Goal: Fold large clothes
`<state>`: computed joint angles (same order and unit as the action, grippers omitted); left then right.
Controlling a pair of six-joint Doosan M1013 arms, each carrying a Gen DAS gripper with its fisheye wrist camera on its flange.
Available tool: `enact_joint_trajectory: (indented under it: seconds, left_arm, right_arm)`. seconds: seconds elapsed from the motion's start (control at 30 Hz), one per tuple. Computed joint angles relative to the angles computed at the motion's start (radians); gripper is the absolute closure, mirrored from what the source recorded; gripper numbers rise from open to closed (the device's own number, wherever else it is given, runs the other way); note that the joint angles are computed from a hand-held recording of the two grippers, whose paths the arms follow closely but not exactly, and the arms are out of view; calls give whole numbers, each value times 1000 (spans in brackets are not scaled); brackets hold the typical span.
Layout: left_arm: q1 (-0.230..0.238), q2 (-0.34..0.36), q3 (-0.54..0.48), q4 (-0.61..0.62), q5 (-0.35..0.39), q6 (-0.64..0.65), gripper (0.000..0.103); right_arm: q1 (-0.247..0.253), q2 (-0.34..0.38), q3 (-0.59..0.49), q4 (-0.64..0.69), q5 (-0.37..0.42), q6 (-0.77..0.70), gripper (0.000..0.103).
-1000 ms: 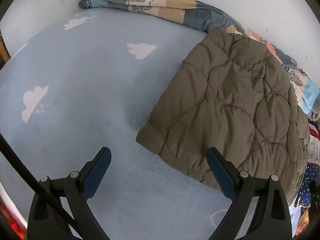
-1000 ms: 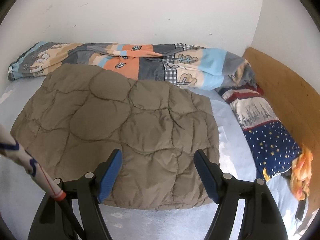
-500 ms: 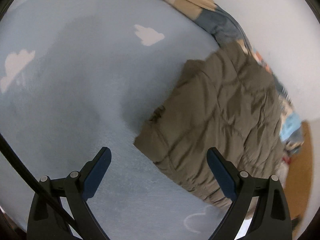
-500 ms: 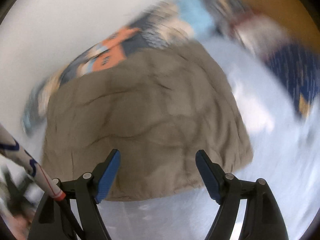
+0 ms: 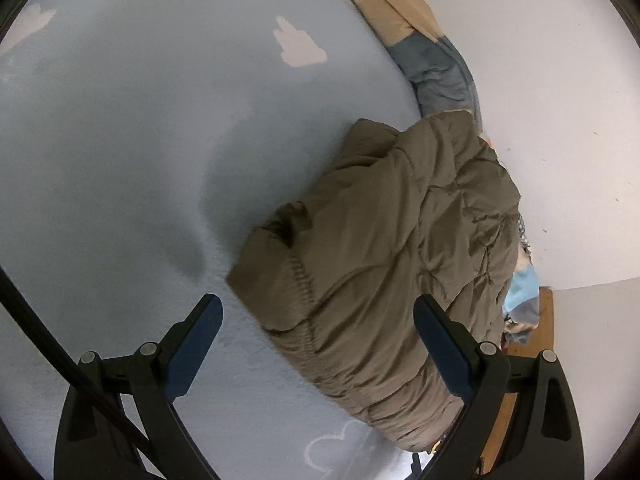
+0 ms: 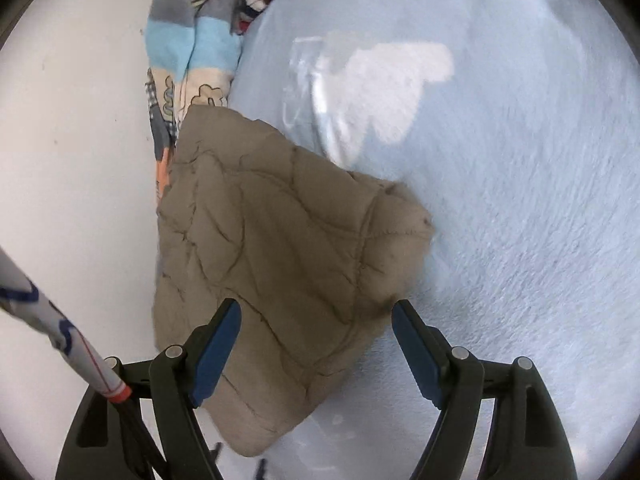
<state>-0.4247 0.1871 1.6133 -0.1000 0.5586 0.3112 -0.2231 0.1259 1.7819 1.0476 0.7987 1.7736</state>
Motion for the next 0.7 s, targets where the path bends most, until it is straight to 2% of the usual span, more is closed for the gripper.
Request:
enact_joint_trajectory:
  seconds: [0.1,0.27,0.33,0.4,0.43,0.57,0.63,0.7]
  left_arm:
    - [-6,12,-7,42,-2,-38,7]
    - [0,37,-9,17,-24,-7,7]
    - [1,40,-5,21,-40,-22,7]
    - [2,41,-10,25,-42,-21,7]
    - [3,41,-11,24,-41,-15,7]
    - [9,49,-12,21,-69,-7,7]
    - [7,56,-17,37,-77,-16,7]
    - [7,63,-24,43,-82,-18,7]
  right_arm:
    - [-3,0,18,69,-15,-50,19]
    - [-3,5,37,124,-46,-74,16]
    - [8,9,24,4,-53,44,17]
    - [12,-20,51,-49,-101,183,17]
    - [11,-27,56,-47,-100,201,17]
    - [19,-15,43,-45,-129,122,17]
    - [18,-6,50,-46,-127,139,17]
    - [16,1,63,0,-137,115,17]
